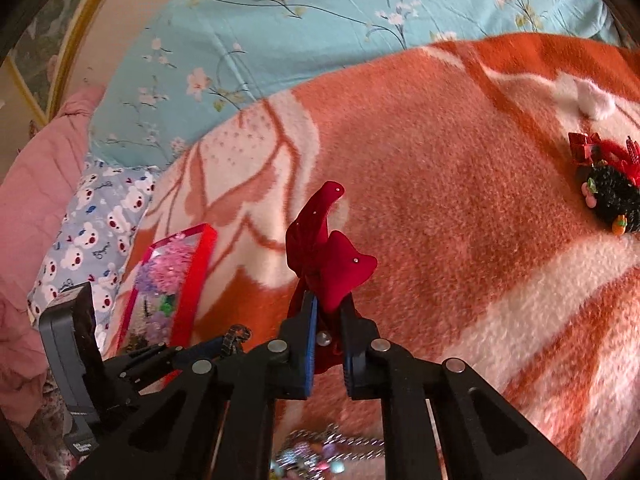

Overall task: Organize jewelry
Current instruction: 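Carry the watch and red bow with both grippers over the box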

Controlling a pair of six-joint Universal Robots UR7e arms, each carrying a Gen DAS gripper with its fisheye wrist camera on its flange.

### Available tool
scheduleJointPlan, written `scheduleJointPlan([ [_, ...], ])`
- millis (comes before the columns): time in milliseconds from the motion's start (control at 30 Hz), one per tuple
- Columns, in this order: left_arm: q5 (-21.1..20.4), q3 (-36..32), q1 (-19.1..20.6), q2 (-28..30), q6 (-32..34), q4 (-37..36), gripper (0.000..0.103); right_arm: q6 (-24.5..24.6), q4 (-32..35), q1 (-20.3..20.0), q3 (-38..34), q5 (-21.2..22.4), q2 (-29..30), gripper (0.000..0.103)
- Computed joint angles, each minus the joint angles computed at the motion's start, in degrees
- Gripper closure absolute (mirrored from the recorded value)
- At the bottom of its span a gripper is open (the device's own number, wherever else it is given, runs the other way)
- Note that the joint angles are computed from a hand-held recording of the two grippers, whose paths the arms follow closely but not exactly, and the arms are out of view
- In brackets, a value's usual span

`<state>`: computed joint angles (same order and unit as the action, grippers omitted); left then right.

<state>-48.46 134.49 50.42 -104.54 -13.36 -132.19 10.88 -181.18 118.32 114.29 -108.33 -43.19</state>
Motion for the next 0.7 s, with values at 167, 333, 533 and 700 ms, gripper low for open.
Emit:
scheduleJointPlan([
  [167,1.60,-0.18,-1.65,-5.95,-1.74,4.05,0.074,0.72,0.03,1.85,-0.52,1.06,0.53,0.093],
  [333,3.68,-0.70,-1.82,-10.75,-3.05,7.53,0.074,0.84,1.02,3.74,-2.49,2.63,2.33,0.093],
  [533,5.94,-1.57,-0.52,-14.86,-4.11,9.98,0.074,0.67,3.00,5.89,-6.10,4.43,5.48,0.093],
  [700,7.54,-2.70,0.90,-17.70,-3.68,11.15,0.074,1.03,4.06,7.09,-8.75,6.01,7.70,0.093],
])
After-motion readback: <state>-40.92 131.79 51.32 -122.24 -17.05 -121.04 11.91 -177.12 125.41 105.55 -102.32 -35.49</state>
